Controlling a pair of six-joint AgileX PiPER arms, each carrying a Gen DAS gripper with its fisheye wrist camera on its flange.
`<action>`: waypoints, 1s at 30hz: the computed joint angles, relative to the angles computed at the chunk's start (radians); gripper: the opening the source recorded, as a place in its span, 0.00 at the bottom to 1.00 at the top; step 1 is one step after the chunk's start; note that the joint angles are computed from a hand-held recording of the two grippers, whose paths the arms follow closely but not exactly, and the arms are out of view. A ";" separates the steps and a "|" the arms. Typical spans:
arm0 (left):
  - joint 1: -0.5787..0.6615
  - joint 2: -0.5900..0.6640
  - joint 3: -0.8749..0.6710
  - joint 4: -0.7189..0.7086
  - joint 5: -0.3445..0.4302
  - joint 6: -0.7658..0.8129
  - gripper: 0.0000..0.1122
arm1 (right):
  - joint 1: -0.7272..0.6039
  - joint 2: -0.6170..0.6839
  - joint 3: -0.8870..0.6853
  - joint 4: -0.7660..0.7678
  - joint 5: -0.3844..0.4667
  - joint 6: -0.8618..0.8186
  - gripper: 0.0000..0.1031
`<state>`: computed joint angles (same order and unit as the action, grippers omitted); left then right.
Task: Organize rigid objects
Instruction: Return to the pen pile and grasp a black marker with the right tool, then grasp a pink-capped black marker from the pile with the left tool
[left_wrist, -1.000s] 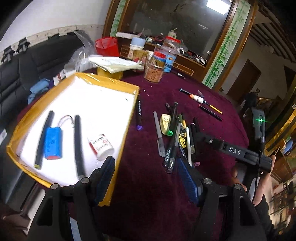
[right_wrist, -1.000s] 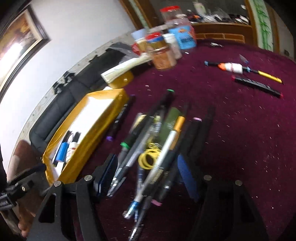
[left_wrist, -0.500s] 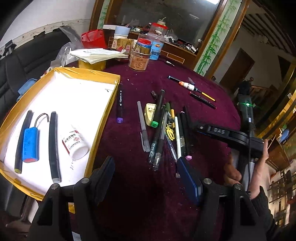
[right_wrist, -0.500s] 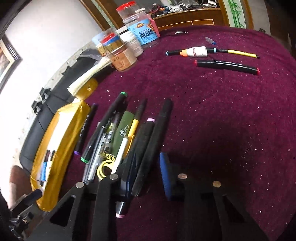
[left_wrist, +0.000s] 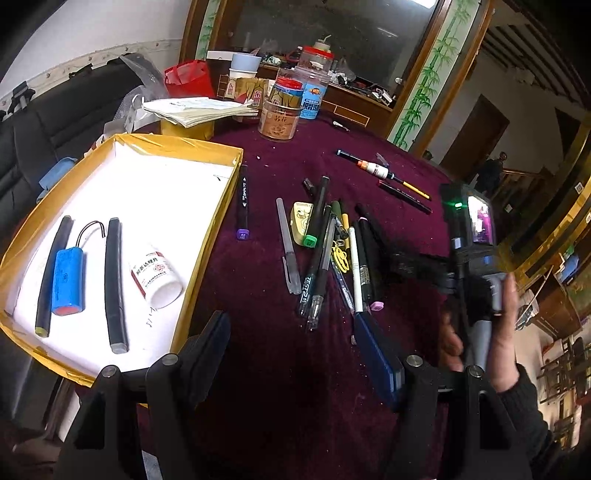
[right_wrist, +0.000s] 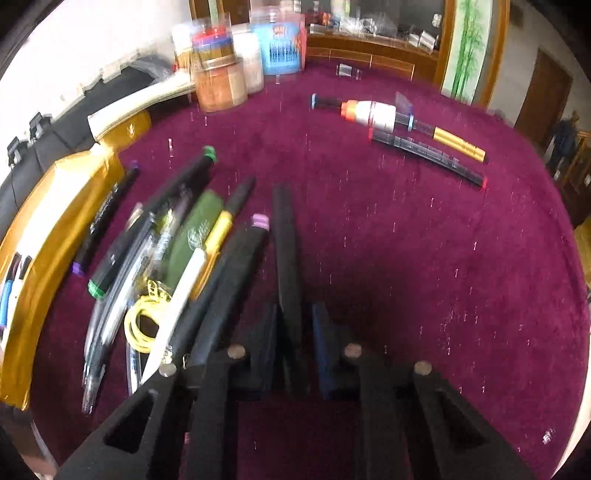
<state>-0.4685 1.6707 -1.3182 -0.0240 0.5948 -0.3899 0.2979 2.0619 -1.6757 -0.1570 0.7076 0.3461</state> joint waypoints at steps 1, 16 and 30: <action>0.002 0.001 0.000 -0.010 0.000 0.008 0.65 | 0.019 0.004 0.005 -0.063 -0.015 0.024 0.17; 0.009 -0.018 0.025 -0.008 0.000 -0.009 0.65 | -0.020 -0.037 0.083 0.044 -0.096 0.006 0.15; -0.014 -0.052 0.033 0.025 0.022 -0.056 0.65 | -0.008 -0.021 0.049 0.017 -0.057 -0.020 0.15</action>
<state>-0.4826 1.6191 -1.2852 0.0015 0.6164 -0.4459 0.2898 2.0410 -1.6262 -0.1397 0.6504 0.3264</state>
